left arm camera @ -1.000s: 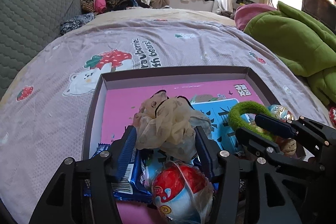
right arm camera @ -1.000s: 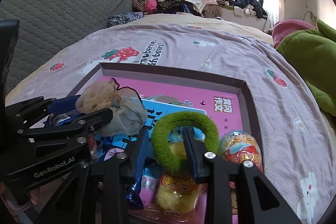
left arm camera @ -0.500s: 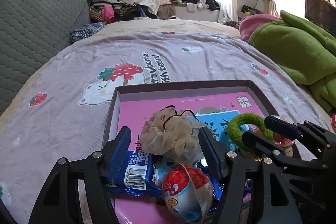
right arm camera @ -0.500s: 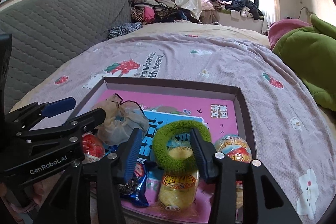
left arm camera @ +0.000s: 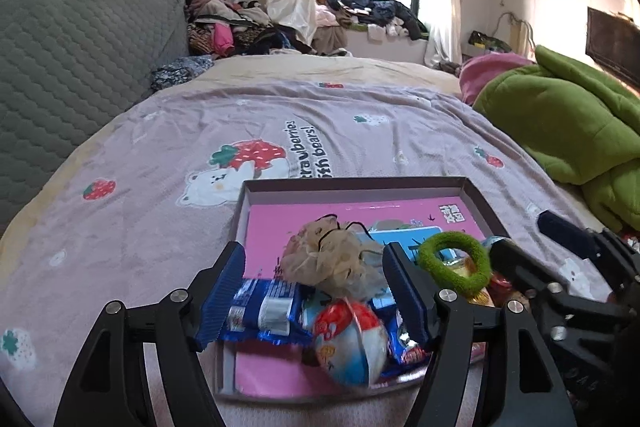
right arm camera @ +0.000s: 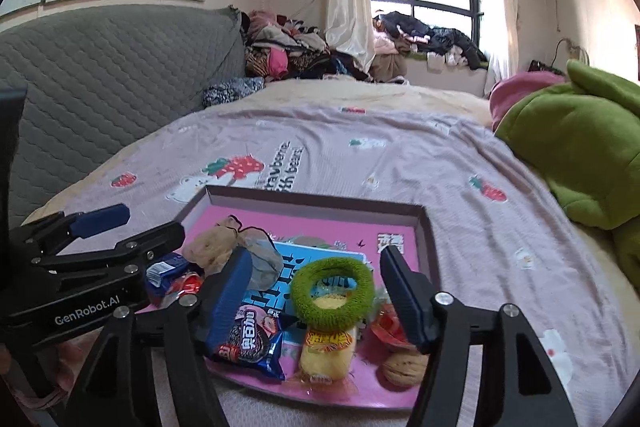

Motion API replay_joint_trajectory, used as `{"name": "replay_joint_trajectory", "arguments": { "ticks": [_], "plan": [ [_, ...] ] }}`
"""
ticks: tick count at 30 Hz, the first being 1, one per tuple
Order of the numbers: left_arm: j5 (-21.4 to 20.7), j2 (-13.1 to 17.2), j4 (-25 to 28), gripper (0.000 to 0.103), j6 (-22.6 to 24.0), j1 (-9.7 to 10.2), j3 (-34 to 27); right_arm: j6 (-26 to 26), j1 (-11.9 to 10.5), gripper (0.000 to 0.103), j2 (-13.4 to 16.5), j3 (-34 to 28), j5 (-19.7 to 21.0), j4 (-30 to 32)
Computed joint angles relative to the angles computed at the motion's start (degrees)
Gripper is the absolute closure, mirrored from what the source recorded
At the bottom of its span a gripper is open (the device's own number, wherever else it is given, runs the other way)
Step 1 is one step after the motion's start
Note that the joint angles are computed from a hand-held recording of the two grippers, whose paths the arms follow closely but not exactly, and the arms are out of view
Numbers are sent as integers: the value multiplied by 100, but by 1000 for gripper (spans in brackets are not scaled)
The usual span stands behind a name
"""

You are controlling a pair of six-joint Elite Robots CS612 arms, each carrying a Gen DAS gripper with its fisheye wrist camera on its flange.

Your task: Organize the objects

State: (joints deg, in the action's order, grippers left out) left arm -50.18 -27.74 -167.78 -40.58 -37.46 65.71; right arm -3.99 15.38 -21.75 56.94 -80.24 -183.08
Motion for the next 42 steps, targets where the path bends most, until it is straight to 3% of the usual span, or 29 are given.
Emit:
{"name": "replay_joint_trajectory", "arguments": {
  "ticks": [7,15,23,31,42],
  "plan": [
    [257,-349,-59,30,-393,-178,601,169,-76,34,-454,845,234,-462],
    [409,-833,150,30,-967,-442,1321,57,-49,34,-960,1714,107,-678],
    [720,-1168,206,30,-1150,-740,1789,55,-43,34,-1424,2461,39,-1170],
    [892,-1455,649,30,-1601,-968,2129,55,-43,34,-1737,2979,15,-1200],
    [800,-1708,674,30,-2122,-1196,2620,62,-45,34,-2016,3595,-93,-1396]
  ]
}}
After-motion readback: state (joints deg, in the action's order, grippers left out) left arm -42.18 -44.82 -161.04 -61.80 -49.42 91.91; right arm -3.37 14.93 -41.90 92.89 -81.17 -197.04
